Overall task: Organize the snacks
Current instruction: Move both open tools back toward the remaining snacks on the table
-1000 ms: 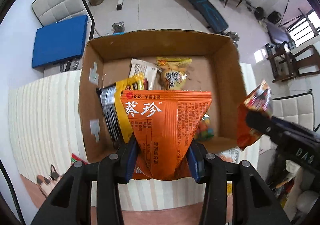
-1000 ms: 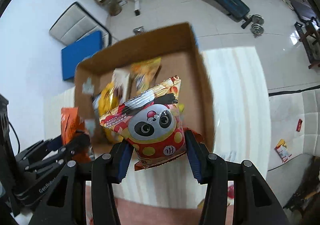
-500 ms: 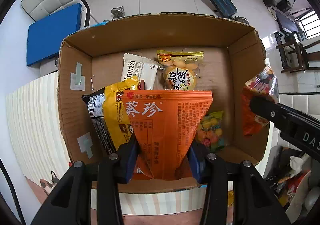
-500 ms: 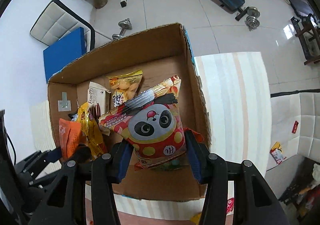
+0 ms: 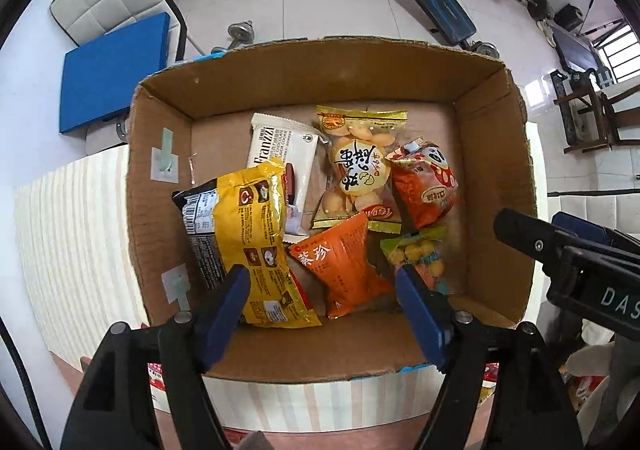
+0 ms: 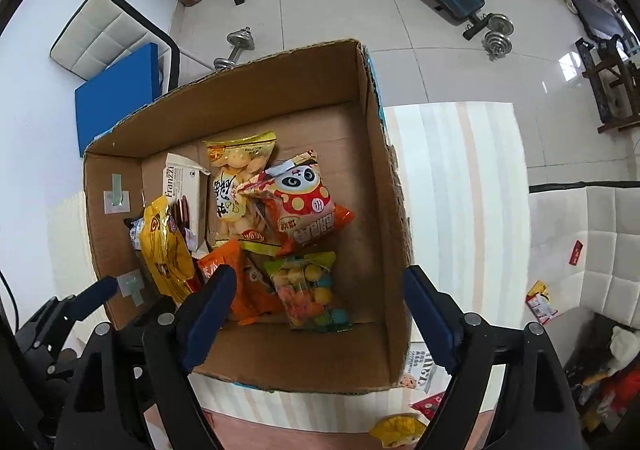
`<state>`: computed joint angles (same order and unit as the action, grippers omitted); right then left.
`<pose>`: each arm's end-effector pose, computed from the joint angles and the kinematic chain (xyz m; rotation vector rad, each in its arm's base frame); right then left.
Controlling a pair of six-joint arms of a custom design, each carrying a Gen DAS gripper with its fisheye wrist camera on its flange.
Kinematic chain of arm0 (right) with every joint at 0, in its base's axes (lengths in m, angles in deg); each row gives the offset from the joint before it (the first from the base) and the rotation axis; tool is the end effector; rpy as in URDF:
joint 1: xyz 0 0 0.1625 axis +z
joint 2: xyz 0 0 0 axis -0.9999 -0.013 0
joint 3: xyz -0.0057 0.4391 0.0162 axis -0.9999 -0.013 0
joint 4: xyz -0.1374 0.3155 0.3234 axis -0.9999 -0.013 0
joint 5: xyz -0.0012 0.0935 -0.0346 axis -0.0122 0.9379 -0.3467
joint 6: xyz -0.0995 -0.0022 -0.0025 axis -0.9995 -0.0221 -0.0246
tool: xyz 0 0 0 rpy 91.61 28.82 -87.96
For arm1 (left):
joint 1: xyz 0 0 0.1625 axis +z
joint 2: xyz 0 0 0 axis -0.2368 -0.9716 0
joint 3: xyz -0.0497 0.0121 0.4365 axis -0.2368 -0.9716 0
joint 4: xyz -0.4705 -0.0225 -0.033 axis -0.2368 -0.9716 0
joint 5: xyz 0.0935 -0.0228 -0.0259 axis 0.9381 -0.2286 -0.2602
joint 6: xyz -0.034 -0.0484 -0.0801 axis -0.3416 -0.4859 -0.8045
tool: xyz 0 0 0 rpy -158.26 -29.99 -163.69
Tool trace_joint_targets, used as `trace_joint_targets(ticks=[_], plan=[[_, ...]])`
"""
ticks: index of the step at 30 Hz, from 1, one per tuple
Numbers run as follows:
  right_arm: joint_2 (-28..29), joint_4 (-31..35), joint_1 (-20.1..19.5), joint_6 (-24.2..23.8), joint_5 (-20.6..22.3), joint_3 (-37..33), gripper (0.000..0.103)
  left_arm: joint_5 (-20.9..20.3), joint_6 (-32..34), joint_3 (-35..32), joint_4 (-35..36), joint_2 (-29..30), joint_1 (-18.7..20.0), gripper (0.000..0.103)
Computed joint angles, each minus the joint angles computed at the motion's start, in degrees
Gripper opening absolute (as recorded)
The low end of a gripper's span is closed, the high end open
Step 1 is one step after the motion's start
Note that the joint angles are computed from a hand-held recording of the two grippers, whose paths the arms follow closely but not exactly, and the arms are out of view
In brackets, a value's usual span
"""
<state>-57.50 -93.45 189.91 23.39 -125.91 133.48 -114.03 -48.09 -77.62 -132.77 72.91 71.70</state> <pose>0.2025 -0.6830 0.2282 -1.1326 -2.2887 0.4762 -0.3371 -0.8918 0.1255 1.0584 2.2339 0.4585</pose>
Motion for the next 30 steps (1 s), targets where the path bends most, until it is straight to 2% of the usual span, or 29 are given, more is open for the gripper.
trace_joint_targets(ticks=[3,8,13,19,23,30], plan=[[-0.2,0.3,0.9,0.7,-0.8,0.2,0.088,-0.9,-0.2,3.5,-1.4,-2.4,0.0,0.074],[-0.1,0.7,3.1,1.5,-2.7,0.5,0.089,-1.3,1.6,18.0,-12.8,-11.4,-0.2,0.074],[0.4,0.4,6.1,2.2,-4.5,1.2,0.089,-2.0,1.9,25.1,-20.4,-17.3,0.0,0.074],[1.5,1.3,11.0,5.6,-8.5,2.0,0.089,-2.6,3.4,34.0,-29.1,-24.5,0.3,0.074],[0.4,0.0,13.8,12.7,-8.7,6.6,0.089,-1.7,4.9,43.2,-33.9,-31.0,0.6,0.074],[-4.4,-11.4,14.9,26.2,-0.3,22.7,0.089,-1.1,3.2,58.0,-32.7,-40.1,2.2,0.074]])
